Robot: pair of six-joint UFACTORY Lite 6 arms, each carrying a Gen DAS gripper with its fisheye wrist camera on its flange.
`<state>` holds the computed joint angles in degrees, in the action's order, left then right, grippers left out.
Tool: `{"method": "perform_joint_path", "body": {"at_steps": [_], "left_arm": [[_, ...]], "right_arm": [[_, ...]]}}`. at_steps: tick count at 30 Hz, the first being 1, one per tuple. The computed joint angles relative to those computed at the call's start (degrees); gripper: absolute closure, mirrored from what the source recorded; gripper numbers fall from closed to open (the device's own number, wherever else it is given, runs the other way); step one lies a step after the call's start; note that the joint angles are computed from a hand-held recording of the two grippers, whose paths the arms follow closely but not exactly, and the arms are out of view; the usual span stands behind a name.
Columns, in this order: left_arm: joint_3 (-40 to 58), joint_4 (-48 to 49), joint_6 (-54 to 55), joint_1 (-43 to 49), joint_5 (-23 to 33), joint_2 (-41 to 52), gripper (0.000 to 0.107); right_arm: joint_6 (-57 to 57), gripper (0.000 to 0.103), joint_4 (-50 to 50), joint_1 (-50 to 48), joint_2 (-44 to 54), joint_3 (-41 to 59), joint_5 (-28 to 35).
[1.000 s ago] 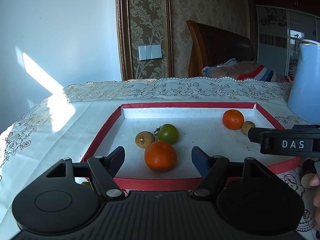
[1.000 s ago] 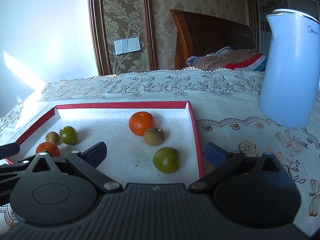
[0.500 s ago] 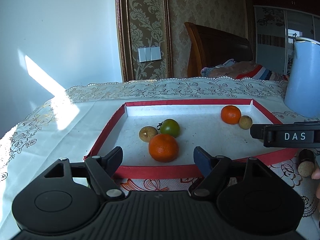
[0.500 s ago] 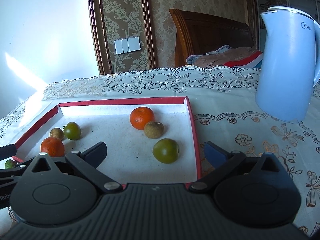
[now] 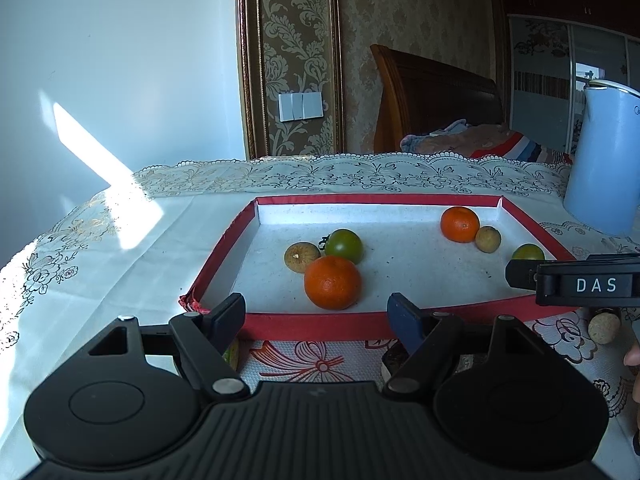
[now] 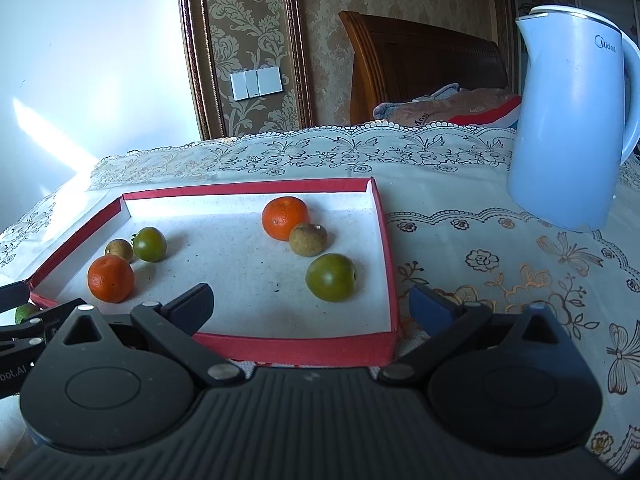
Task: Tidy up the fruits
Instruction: 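Withdraw both open tools from the tray toward the log pieces, then grasp a dark wooden log piece with the right tool while the left grasps another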
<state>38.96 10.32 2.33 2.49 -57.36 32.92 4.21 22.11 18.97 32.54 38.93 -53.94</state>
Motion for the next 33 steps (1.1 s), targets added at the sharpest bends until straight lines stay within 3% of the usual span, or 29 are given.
{"method": "perform_joint_path", "body": {"at_steps": [19, 26, 33], "left_arm": [[-2.46, 3.34, -1.74, 2.95, -0.49, -1.24, 0.028], [-1.14, 5.92, -4.94, 4.36, 1.83, -1.25, 0.028], [-1.08, 5.91, -5.37, 4.44, 2.16, -1.28, 0.028]], "right_arm": [[-0.23, 0.0, 3.61, 5.18, -5.4, -11.06, -6.93], [4.44, 0.0, -3.69, -2.01, -10.7, -23.44, -11.48], [7.4, 0.0, -9.71, -8.37, -9.74, -25.71, -13.49]]}}
